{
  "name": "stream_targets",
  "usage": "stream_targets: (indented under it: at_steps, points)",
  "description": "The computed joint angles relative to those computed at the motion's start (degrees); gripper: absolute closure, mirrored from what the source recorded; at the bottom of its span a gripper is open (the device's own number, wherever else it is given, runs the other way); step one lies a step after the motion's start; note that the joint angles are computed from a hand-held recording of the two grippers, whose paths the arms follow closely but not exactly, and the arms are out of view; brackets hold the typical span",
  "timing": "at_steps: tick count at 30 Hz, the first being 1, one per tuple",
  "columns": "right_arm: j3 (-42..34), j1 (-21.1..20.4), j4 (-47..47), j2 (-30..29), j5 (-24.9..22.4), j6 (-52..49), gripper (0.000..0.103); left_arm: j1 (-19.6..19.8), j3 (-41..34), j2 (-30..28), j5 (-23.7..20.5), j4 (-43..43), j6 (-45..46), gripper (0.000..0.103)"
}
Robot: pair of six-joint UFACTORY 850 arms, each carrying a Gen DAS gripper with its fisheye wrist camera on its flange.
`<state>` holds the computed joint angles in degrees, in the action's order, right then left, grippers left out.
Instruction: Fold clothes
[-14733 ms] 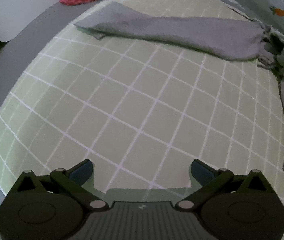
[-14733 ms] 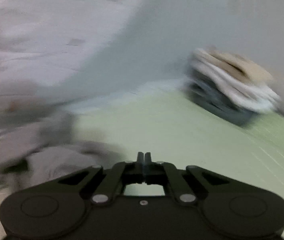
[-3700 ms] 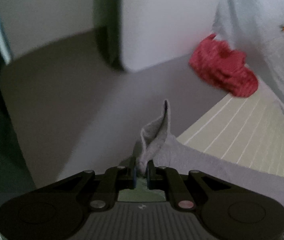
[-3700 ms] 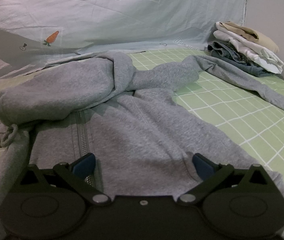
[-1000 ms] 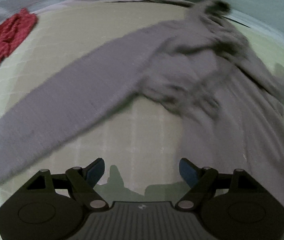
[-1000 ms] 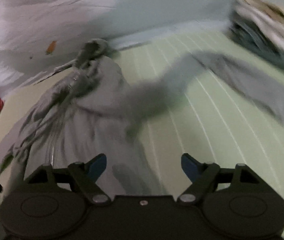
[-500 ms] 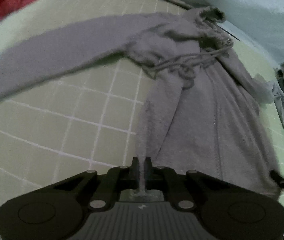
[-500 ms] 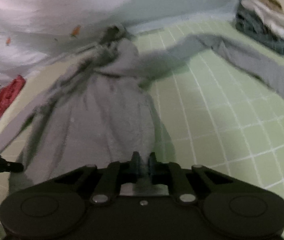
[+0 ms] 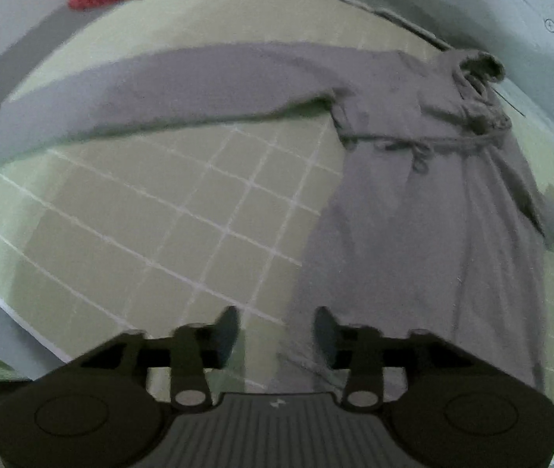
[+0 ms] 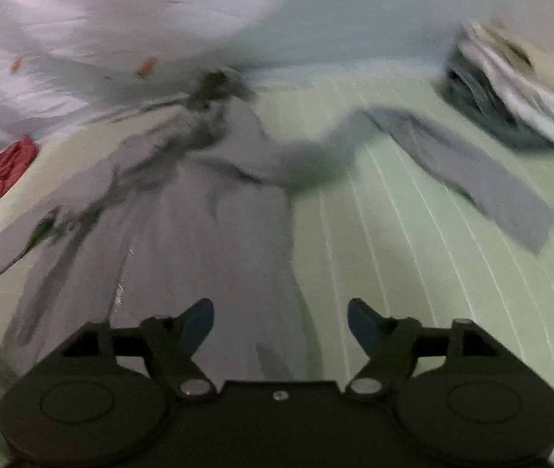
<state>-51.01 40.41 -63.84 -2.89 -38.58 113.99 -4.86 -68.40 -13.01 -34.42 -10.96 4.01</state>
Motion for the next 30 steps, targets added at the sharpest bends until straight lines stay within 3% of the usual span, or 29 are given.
stream_targets:
  at_steps: [2, 4, 8, 11, 13, 15, 18, 20, 21, 23, 26, 30]
  points:
    - [-1.0, -1.1, -4.2, -1.3, 2.7, 0.6, 0.013, -0.3, 0.4, 0.1, 2.0, 2.3, -1.0, 0.032]
    - [-3.1, -2.8, -8.2, -4.0, 6.8, 1.9, 0.001, -0.2, 0.4, -0.2, 3.4, 3.4, -0.7, 0.027]
    - [-10.7, -5.7, -10.1, -11.2, 15.0, 1.2, 0.000, 1.0, -3.3, -3.3, 2.3, 3.7, 2.2, 0.021]
    - [-17.3, -7.5, -13.7, -17.5, 20.2, 7.6, 0.000, 1.4, -8.3, -7.6, 0.6, 3.1, 4.5, 0.021]
    - [-22.8, -8.3, -12.6, -22.4, 22.0, 8.8, 0.000, 1.7, -11.5, -10.3, -0.8, 2.1, 6.6, 0.021]
    - [-29.3, -8.4, -5.6, -27.3, 21.1, 3.6, 0.001, 1.9, -14.4, -12.7, -2.1, 1.4, 8.5, 0.021]
    - [-36.7, -8.3, 3.2, -32.5, 20.5, -4.2, 0.019, 2.0, -18.4, -15.9, -3.7, 0.9, 10.5, 0.021]
    - [-40.5, -8.2, 10.5, -35.0, 20.8, -13.1, 0.048, 2.1, -20.9, -17.9, -4.9, 0.4, 11.0, 0.021]
    - [-42.1, -8.2, 14.2, -36.1, 20.9, -18.0, 0.054, 2.1, -22.2, -18.9, -5.5, 0.2, 11.3, 0.021]
    - [-44.2, -7.8, 18.1, -37.3, 19.1, -24.0, 0.087, 2.2, -24.9, -20.9, -6.9, -0.2, 11.7, 0.021]
    - [-42.9, -7.4, 13.1, -36.0, 17.5, -20.2, 0.094, 2.0, -26.6, -22.0, -6.6, 0.3, 12.3, 0.021]
    - [-38.4, -5.4, -1.7, -30.8, 9.2, -13.1, 0.095, 1.7, -25.6, -21.1, -5.0, 1.2, 11.7, 0.021]
